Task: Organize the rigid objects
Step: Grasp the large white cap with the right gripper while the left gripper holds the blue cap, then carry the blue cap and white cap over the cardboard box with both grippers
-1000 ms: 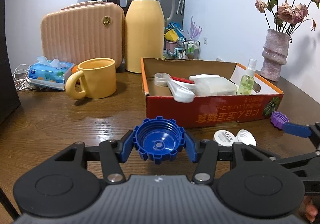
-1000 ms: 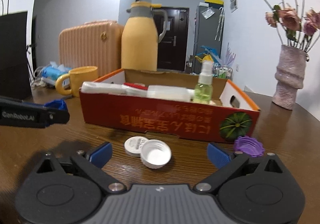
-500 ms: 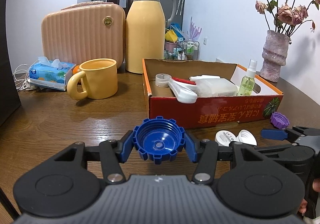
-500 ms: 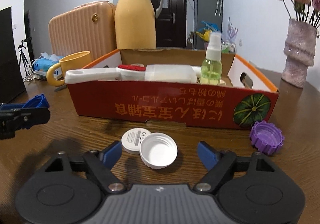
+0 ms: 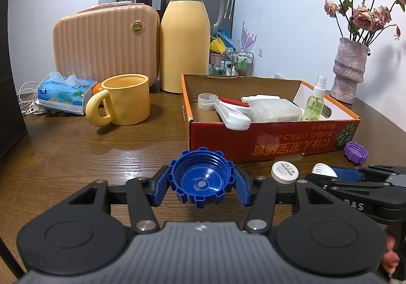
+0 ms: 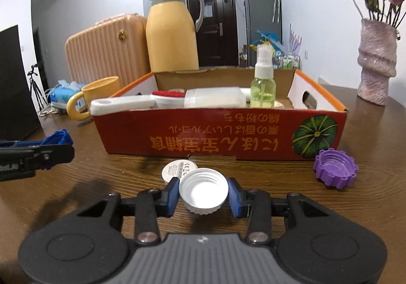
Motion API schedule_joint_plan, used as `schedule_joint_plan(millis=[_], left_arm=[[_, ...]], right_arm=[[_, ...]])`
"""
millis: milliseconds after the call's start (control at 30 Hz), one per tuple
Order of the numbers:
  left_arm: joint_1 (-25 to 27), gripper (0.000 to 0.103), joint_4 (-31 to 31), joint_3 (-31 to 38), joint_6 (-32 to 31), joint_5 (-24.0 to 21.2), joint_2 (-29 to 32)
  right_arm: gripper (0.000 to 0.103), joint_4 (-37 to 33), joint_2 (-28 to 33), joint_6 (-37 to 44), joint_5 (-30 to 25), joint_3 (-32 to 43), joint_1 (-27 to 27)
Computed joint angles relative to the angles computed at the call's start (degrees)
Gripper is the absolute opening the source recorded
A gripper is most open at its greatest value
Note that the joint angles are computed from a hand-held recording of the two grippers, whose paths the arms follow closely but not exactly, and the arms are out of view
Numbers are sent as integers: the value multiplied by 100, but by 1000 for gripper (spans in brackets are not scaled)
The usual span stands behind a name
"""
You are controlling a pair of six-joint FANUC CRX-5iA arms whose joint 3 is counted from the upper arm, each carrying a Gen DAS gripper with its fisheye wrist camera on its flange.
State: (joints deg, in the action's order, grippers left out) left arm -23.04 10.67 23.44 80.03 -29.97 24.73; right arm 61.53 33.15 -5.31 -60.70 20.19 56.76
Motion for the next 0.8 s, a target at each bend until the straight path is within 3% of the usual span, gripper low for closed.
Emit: schedule_joint_plan(millis=[800], left_arm=[[-194,54,-221,-175,220,383,-189]], right_arm=[[39,1561,-553,-1479,-302,-1121,116]])
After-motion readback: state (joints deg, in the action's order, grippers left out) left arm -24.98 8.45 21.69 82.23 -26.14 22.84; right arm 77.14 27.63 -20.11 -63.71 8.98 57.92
